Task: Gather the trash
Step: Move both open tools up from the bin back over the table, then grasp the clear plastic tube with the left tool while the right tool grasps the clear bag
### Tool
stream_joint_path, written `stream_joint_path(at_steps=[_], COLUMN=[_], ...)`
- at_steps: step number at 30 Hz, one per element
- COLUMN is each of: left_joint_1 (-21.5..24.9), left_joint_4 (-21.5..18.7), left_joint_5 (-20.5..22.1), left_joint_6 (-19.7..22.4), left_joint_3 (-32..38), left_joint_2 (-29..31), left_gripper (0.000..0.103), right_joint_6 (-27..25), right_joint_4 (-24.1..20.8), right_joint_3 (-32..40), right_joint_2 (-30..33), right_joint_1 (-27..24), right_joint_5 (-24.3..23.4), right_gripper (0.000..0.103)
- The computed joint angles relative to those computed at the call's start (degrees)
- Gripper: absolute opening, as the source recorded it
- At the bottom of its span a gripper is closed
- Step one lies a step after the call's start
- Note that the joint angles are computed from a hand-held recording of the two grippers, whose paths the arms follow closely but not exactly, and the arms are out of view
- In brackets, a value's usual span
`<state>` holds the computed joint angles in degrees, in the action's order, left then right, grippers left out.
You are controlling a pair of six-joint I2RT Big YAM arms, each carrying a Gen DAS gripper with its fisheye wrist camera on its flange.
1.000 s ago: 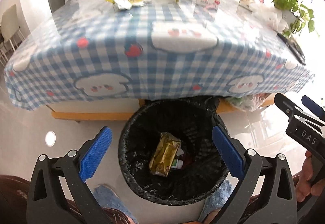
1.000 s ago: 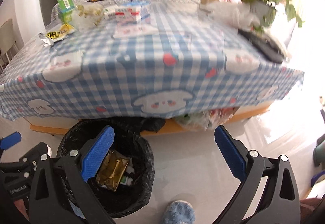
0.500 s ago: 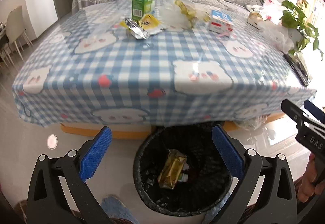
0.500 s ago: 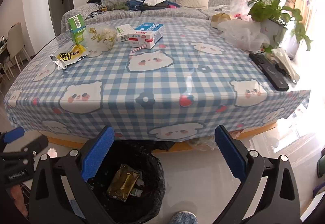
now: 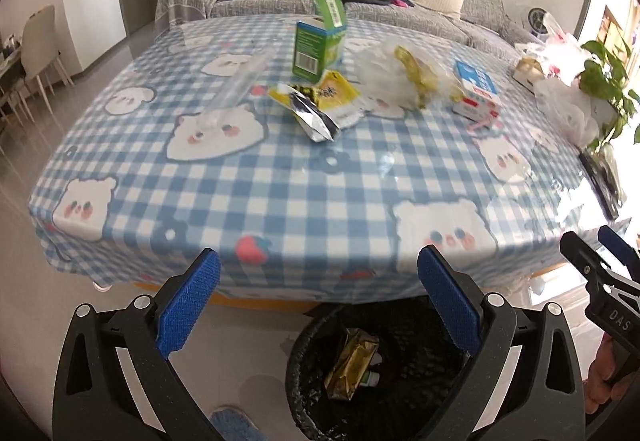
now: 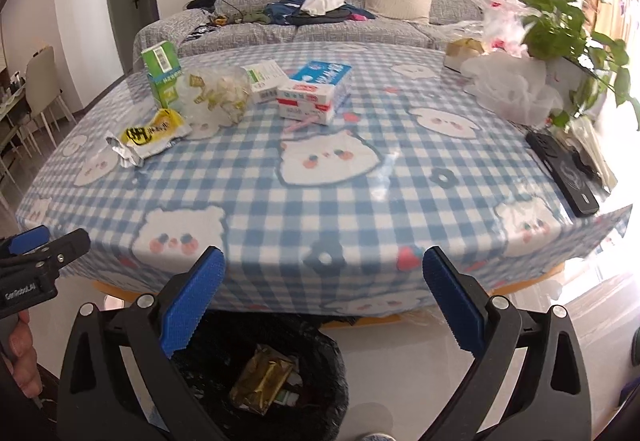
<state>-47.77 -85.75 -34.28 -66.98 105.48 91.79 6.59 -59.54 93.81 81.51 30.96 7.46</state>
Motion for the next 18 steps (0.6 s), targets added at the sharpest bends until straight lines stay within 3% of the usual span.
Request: stream_joint_path(at_steps=[13,18], left_joint_1=[8.0,12.8], left_joint_4=[0.6,0.7], left_joint_5=[1.8,3.1], left_joint_6=[5.0,9.1], left_joint_3=[-0.6,0.5], left_joint_2=[-3.0,-3.0], left_gripper=[0.097,0.097], right_joint_6=[-2.9,-3.7], right_joint_4=[-1.0,-2.3], right_joint_3=[14.9,21.6], right_joint_2=[11.6,17.0], right_joint_1=[2.7,3.4], right_joint_5=[-1.7,-2.3], right_gripper=[0.095,0.095])
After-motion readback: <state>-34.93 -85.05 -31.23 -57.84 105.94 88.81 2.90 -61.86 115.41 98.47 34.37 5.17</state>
